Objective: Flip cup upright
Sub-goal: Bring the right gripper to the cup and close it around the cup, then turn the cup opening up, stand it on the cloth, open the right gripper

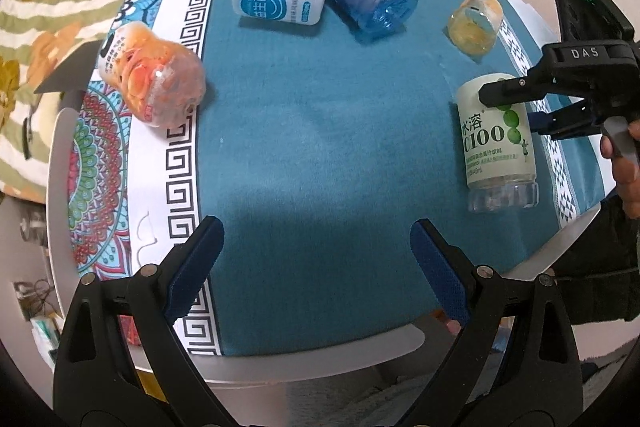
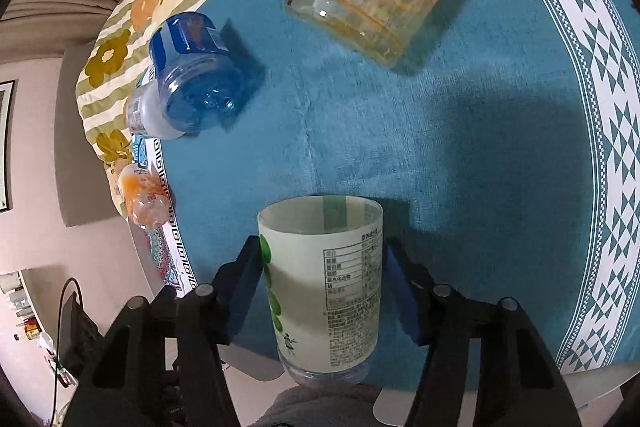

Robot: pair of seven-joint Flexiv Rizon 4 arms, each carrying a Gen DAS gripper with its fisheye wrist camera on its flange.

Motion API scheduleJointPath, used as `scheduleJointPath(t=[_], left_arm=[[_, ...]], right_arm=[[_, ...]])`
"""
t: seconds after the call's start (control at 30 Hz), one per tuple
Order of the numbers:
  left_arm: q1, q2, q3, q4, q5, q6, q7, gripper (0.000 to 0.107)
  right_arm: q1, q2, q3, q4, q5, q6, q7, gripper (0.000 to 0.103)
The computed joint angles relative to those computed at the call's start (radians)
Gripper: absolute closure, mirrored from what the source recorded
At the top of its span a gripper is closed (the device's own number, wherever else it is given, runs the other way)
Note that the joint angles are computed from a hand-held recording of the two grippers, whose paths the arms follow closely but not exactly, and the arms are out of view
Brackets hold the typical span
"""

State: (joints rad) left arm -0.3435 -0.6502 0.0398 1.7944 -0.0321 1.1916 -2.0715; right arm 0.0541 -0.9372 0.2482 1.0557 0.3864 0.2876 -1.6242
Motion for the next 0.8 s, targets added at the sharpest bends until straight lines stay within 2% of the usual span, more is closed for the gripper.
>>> scheduleJointPath(t=[0.1, 0.23, 0.3, 0.33, 0.4, 0.47, 0.53, 0.7, 0.8], left_arm=[[-0.003, 0.008, 0.004, -0.003, 0.003, -0.001, -0.007, 0.007], [-0.006, 0.024, 0.008, -0.001, 0.005, 0.001, -0.022, 0.007], [-0.014, 0.030, 0.018, -0.003, 0.015, -0.001, -0.035, 0.007], [-0.020, 0.031, 0.024, -0.007, 0.022, -0.008, -0.044, 0.007], [-0.033, 0.033, 0.039, -0.017, 0.040, -0.029, -0.062, 0.007], [-0.046, 0.036, 0.053, -0.023, 0.065, -0.049, -0.085, 0.007], [-0.047, 0.037, 0.056, -0.022, 0.083, -0.063, -0.097, 0.007], [-0.063, 0.037, 0.070, -0.024, 0.139, -0.098, -0.139, 0.007], [-0.062, 0.037, 0.065, -0.017, 0.155, -0.105, -0.155, 0.007]], right_arm=[[-0.015, 0.045, 0.017, 0.062, 0.032, 0.084, -0.049, 0.048], [-0.036, 0.155, 0.037, 0.225, 0.086, 0.329, -0.183, 0.048], [-0.037, 0.213, 0.053, 0.335, 0.118, 0.520, -0.278, 0.048], [-0.035, 0.244, 0.069, 0.407, 0.142, 0.666, -0.355, 0.048], [-0.037, 0.264, 0.106, 0.487, 0.167, 0.847, -0.456, 0.048], [-0.039, 0.261, 0.156, 0.558, 0.181, 1.038, -0.562, 0.048], [-0.061, 0.235, 0.217, 0.594, 0.184, 1.170, -0.638, 0.048], [-0.147, 0.139, 0.392, 0.637, 0.153, 1.419, -0.784, 0.048], [-0.187, 0.099, 0.467, 0.669, 0.101, 1.522, -0.821, 0.048]])
